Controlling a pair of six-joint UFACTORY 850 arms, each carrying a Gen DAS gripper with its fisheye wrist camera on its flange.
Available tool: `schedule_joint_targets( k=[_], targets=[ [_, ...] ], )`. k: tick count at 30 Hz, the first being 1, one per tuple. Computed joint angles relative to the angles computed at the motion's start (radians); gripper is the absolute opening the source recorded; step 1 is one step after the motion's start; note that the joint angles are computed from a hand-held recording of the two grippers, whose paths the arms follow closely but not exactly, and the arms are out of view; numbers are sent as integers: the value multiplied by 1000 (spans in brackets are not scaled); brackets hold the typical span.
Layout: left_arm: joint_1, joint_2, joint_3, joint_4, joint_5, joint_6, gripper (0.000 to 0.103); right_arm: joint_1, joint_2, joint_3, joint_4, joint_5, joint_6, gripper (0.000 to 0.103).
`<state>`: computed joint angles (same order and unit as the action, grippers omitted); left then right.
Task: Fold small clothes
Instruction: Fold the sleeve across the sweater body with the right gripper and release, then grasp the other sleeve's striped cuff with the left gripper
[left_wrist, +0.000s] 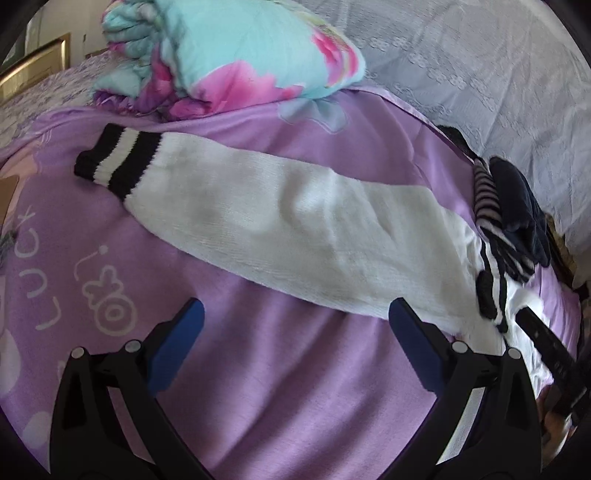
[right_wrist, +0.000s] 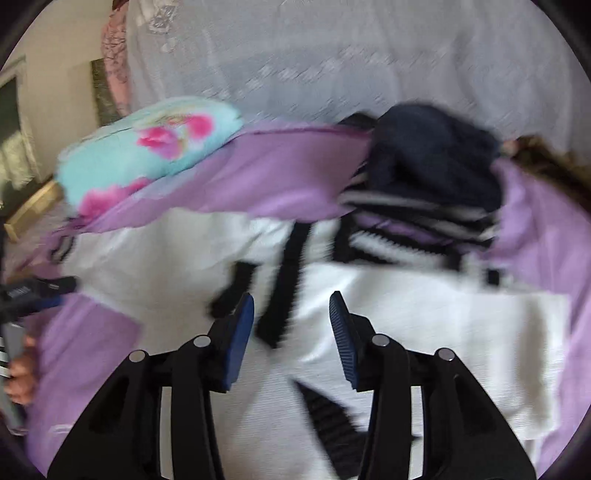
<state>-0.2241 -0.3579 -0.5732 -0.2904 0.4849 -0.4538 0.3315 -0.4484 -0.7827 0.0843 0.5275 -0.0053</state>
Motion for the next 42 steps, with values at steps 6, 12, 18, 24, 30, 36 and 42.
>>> schedule_joint_targets(
  k=[6,12,18,24,30,36,42],
  targets=[
    [108,8,35,278,39,-317,101,-35,-67,-63,-114,-151,78,54],
    [159,29,64,407,65,-411,101,-114,25,87,-262,67,274,75],
    [233,10,90,578,172,-603,101,-221,-26,78,-601,131,676,75],
    [220,-64,3,517,214,-499,90,-213,-9,102,-571,127,638,75],
    [271,-117,-25,515,243,-535,16,-170,45,140,-357,193,475,59],
    [187,-39,15,258,241,-279,11,-16,-47,-47,-218,-118,227,61],
    [115,35,55,96,287,-83,11,-9,-7,19,-237,-53,173,69]
  ],
)
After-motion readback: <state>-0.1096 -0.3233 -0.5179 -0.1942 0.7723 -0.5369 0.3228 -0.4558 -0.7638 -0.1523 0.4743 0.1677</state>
